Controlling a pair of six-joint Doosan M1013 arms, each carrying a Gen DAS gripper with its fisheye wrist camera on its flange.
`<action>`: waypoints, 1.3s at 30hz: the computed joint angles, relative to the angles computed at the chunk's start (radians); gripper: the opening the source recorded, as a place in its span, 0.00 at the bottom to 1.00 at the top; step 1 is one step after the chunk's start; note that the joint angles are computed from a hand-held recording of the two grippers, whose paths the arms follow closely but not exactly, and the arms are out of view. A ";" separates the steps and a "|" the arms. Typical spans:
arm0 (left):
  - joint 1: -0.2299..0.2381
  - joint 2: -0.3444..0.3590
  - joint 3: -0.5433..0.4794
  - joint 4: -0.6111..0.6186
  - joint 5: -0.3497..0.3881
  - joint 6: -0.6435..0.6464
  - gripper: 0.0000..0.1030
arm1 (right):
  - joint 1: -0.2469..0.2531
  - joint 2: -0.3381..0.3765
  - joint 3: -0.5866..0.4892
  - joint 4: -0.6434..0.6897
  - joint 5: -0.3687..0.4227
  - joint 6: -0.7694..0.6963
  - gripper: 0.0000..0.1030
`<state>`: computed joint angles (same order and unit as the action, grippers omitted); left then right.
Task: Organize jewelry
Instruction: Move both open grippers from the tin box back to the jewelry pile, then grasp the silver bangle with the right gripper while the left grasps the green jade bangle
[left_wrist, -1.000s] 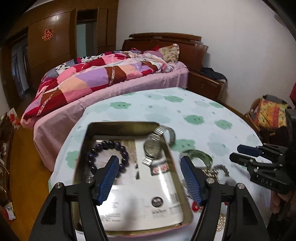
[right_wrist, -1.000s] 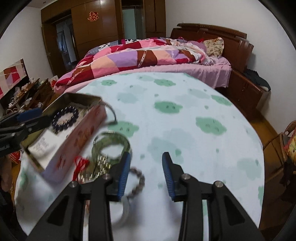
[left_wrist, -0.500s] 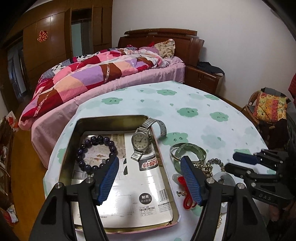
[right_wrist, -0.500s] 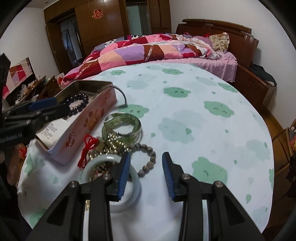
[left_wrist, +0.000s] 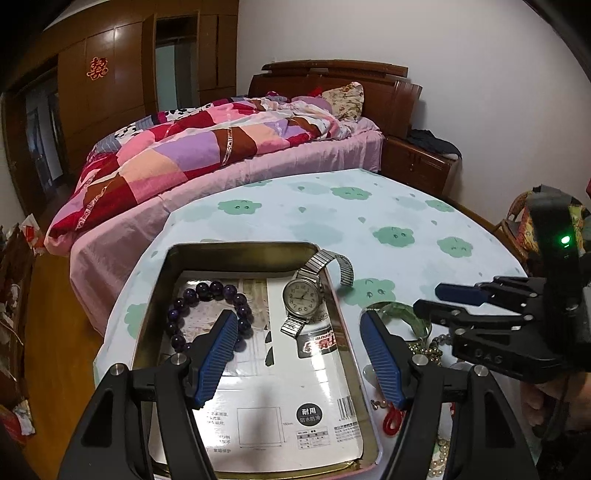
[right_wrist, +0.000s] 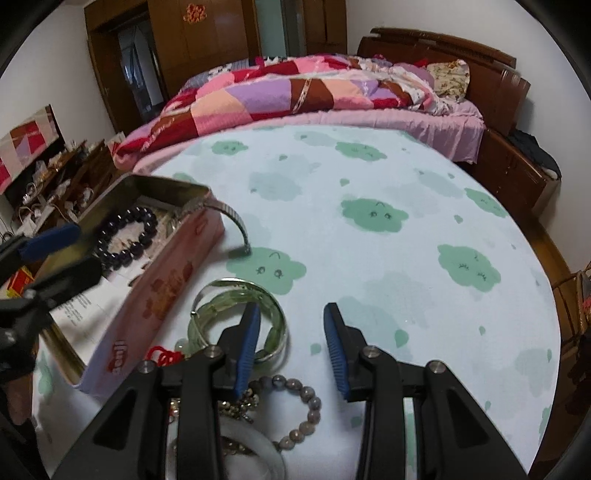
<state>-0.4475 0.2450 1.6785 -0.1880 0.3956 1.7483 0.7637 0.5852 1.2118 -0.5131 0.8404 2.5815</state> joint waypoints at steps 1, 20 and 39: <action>0.000 0.001 -0.001 -0.002 0.001 0.001 0.67 | -0.002 0.000 0.001 0.010 0.002 -0.004 0.36; -0.029 0.010 -0.019 0.001 0.017 0.051 0.67 | -0.005 -0.057 0.097 -0.020 -0.004 0.083 0.13; -0.026 0.032 -0.044 0.049 0.027 -0.039 0.67 | 0.003 -0.006 0.006 0.094 -0.045 -0.175 0.25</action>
